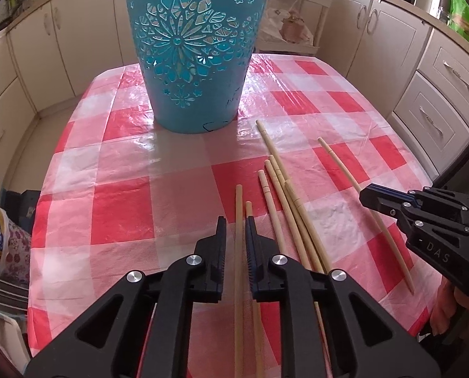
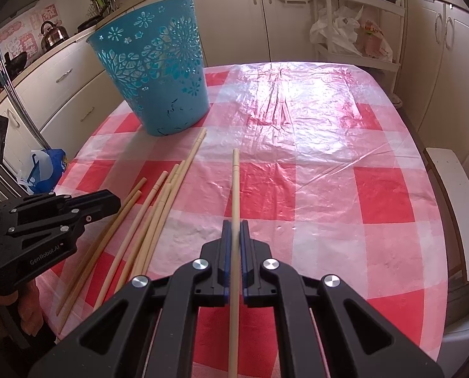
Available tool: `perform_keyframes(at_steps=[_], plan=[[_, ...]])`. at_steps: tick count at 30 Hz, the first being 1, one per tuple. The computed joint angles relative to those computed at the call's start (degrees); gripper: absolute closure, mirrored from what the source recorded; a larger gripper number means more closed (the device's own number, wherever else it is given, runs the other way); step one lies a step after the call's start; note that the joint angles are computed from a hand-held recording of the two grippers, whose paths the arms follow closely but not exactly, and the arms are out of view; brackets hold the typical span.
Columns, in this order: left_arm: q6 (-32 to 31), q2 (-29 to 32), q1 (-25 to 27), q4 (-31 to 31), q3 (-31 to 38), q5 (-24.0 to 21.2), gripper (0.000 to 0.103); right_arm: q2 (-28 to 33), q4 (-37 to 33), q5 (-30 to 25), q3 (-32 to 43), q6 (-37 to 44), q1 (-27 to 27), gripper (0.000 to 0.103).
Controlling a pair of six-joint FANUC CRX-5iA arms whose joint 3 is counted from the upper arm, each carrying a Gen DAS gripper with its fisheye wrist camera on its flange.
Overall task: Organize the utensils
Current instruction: 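Close the left gripper on a chopstick while the right gripper grasps another, then carry the left chopstick into the blue bin and open while right carries its chopstick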
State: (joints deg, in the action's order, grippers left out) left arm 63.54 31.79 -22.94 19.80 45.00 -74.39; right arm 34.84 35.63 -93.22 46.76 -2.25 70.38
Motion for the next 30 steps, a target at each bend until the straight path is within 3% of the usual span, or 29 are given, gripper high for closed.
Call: perform_keyframes(at_steps=[12,15,17,19,22,25,27,30], plan=[[-3.00,1.28,-1.11,-3.05,2.68,-2.09,0.091,5.29,-0.35,-4.80,8.36,5.67,-1.01,0.096],[-5.11,3.96,-1.35,-3.10,7.62,-6.32,0.099,9.96,0.13,-9.22,16.02,11.46,-1.23,0.096],[-4.46,6.49,-0.89,-1.77,12.02,-10.26,0.099,8.83,-0.20,-8.04,14.22,10.41,-1.20,0.097],[-3.54,6.31,0.22,0.71,12.16,-10.21,0.099,5.37,-0.21,-4.59,8.35,6.75,-0.94,0.097],[-4.02,2.36,3.21,9.73,5.99,-4.54,0.099,-2.64,1.01,4.34,-4.78,-3.46,-0.45,0.097],[-11.98,-4.10,5.75,23.50,-5.54,6.32,0.099,-8.76,3.99,11.50,-15.11,-13.27,0.04,0.097],[-16.05,-5.88,6.16,31.09,-8.83,12.14,0.099,-11.09,6.61,14.60,-19.45,-17.79,0.38,0.097],[-18.38,-5.35,5.19,36.88,-8.20,20.58,0.099,-11.84,10.41,16.26,-21.45,-20.18,0.86,0.097]])
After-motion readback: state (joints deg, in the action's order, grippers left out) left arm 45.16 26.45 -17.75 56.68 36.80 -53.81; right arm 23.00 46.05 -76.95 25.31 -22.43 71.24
